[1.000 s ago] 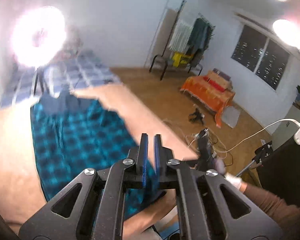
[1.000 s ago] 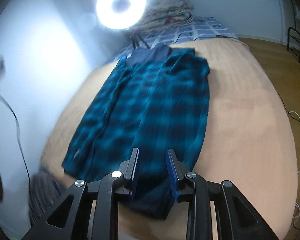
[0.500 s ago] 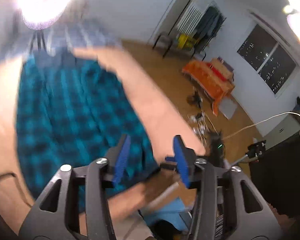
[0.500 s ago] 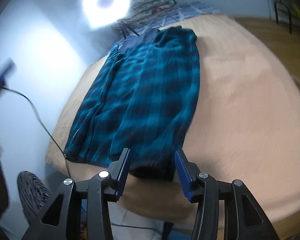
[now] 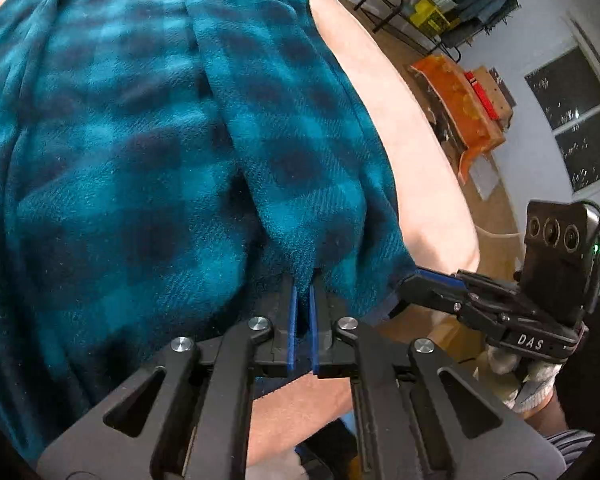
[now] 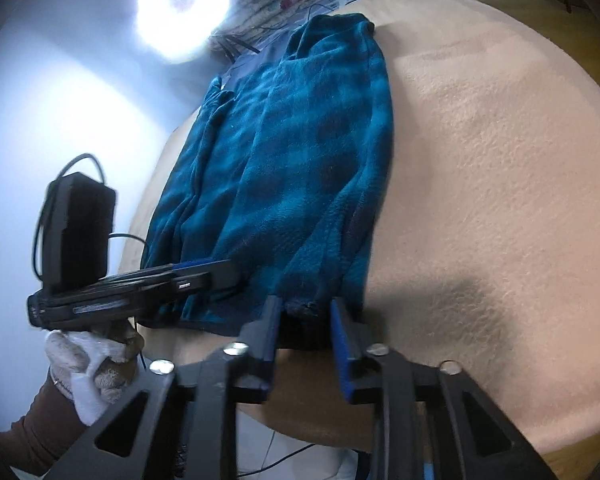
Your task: Fold large clothes
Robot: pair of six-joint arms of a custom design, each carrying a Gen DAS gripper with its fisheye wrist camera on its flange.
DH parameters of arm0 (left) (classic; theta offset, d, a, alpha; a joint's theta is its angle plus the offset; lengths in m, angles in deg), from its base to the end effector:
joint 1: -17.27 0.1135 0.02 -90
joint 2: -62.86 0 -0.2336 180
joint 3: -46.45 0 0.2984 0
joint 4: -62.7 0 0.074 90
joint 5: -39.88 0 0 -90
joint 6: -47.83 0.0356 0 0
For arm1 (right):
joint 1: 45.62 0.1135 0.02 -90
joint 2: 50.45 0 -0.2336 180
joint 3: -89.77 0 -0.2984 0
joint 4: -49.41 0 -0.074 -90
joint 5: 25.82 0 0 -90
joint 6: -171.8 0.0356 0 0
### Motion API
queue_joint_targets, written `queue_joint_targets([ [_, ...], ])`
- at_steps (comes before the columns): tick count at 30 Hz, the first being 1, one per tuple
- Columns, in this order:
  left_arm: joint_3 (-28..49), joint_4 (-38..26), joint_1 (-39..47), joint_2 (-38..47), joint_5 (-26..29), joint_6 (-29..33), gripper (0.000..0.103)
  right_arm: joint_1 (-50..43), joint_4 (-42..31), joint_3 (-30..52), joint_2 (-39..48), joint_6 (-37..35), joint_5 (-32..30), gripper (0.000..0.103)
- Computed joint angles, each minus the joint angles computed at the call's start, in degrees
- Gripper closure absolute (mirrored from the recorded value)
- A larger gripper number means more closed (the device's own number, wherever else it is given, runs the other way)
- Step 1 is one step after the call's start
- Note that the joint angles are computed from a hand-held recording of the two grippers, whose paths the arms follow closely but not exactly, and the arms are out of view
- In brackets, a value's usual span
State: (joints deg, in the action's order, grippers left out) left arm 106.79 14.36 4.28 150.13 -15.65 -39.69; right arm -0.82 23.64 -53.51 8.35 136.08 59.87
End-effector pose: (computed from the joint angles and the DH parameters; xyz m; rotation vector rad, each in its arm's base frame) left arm 0.2890 -0.0873 0.1117 0.4895 2.7675 -0.9008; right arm 0.1748 0.1773 0.1200 0.1771 2.5917 0.8250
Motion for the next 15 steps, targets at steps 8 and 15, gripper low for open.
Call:
queue_joint_targets([
  [8, -4.6, 0.6, 2.9, -4.6, -0.6, 1.5, 0.100, 2.7, -7.8, 1.7, -3.2, -3.0, 2.4, 0.092],
  [15, -12.1, 2.1, 1.6, -16.4, -7.5, 0.8, 0.076, 3.0, -6.4, -2.6, -8.8, -2.8, 4.2, 0.045],
])
